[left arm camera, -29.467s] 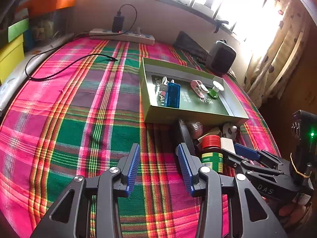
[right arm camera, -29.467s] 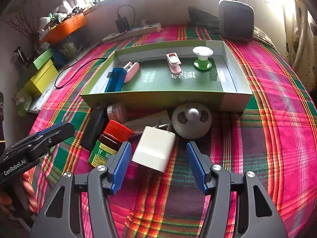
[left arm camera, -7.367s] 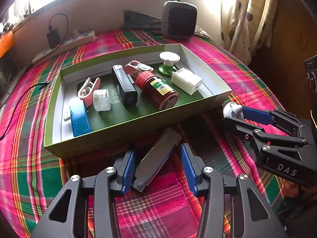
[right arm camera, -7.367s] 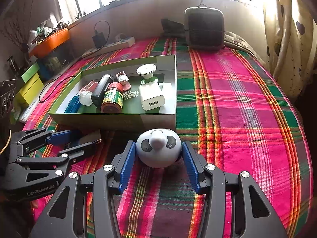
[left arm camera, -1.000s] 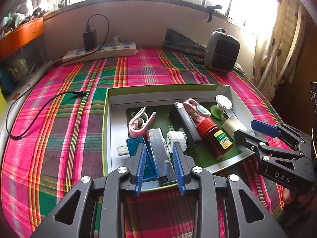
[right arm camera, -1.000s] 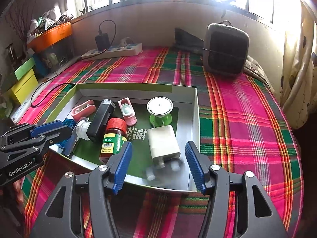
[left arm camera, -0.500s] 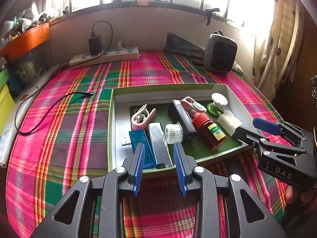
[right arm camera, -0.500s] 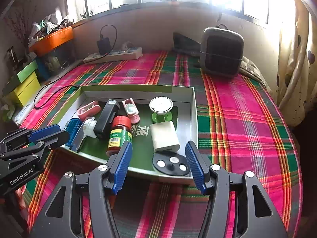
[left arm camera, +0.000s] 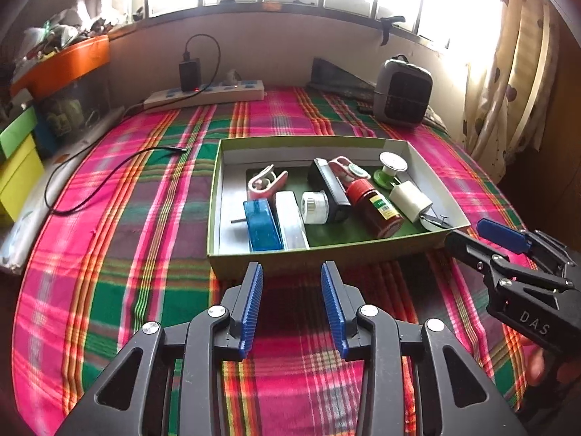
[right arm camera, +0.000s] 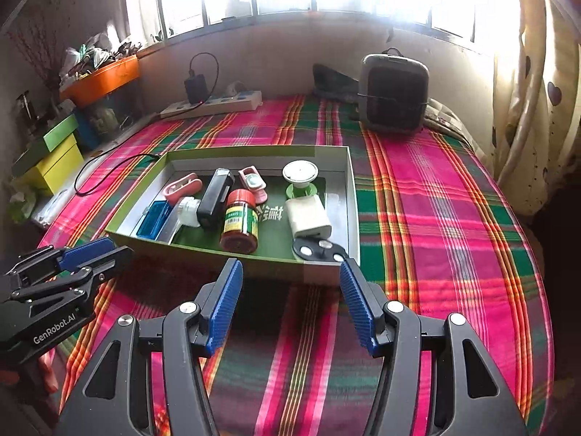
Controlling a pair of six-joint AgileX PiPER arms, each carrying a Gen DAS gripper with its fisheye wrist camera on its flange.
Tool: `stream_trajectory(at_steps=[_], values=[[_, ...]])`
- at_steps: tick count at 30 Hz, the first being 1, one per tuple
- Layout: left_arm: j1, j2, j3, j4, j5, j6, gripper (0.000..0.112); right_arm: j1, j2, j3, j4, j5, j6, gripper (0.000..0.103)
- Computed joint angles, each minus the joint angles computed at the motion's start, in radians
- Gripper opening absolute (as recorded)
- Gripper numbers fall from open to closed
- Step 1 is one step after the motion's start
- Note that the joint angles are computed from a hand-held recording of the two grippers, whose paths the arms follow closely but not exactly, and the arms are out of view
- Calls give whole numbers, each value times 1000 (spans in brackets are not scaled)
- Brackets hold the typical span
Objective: Organize rigid objects
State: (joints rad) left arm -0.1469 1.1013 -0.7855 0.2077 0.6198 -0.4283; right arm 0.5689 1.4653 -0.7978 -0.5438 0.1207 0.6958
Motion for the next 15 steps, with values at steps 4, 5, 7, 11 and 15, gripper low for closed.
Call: stream_trajectory(at_steps=[4,5,7,11,15], values=[[-81,-32,32,169,41,-186,33,18,-5,23,-96,22,118,57],[-84,-39,40,160,49,-191,34,28,-2,28,-144,33,171,57],[-110,-44,51,191,72,-237,34,34,-1,42,-154,28,182,57],[-129,-62,83,202,86,-274,34,56,-11,72,-237,35,280,57],[-170,-75,112,246,110,-352,35,71,-5,91,-264,44,325,57]])
